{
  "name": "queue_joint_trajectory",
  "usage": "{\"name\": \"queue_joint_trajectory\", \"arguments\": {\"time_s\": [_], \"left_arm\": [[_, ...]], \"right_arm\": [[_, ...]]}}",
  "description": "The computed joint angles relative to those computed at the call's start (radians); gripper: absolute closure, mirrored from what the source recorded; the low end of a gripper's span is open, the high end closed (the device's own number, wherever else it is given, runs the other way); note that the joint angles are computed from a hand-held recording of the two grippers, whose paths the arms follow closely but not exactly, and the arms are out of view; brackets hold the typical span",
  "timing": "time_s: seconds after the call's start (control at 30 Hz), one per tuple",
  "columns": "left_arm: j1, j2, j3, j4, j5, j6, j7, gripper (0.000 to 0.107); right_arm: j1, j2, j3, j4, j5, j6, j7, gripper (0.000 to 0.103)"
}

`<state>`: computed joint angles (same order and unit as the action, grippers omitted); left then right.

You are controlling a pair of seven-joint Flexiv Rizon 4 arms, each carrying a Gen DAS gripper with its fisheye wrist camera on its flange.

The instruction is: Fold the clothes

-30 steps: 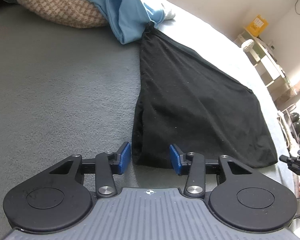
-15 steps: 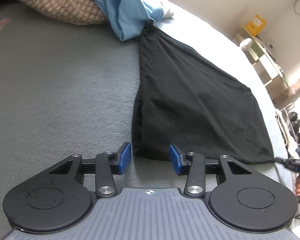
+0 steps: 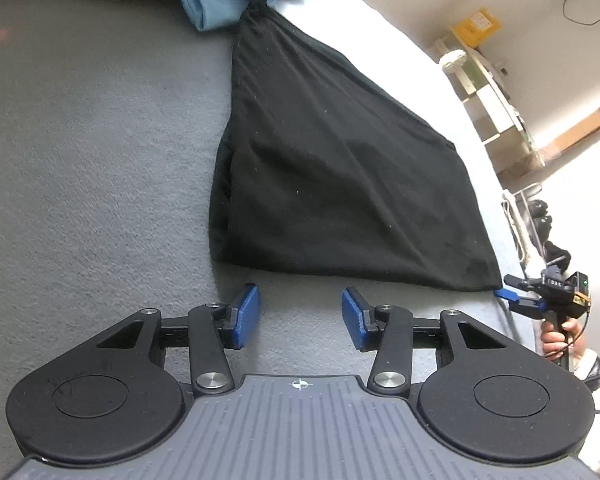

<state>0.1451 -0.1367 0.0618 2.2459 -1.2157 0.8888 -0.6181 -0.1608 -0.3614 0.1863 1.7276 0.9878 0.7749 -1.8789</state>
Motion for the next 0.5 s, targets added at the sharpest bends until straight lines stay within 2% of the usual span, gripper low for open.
{"name": "queue_joint_trajectory", "arguments": {"time_s": [0.3, 0.37, 0.5], "left_arm": [[-0.031, -0.032, -0.028, -0.012, -0.165, 0.095, -0.002, 0.062], [-0.039, -0.043, -0.037, -0.017, -0.233, 0.109, 0.008, 0.062], [-0.045, -0.057, -0.038, -0.027, -0.342, 0.100, -0.012, 0.064]], "right_arm": [[-0.011, -0.013, -0.001, -0.004, 0.029, -0.020, 0.036, 0.062], [-0.009, -0.020, 0.002, -0.007, 0.039, -0.013, 0.038, 0.063], [0.005, -0.035, 0.008, -0.021, 0.030, -0.002, 0.049, 0.080]]}}
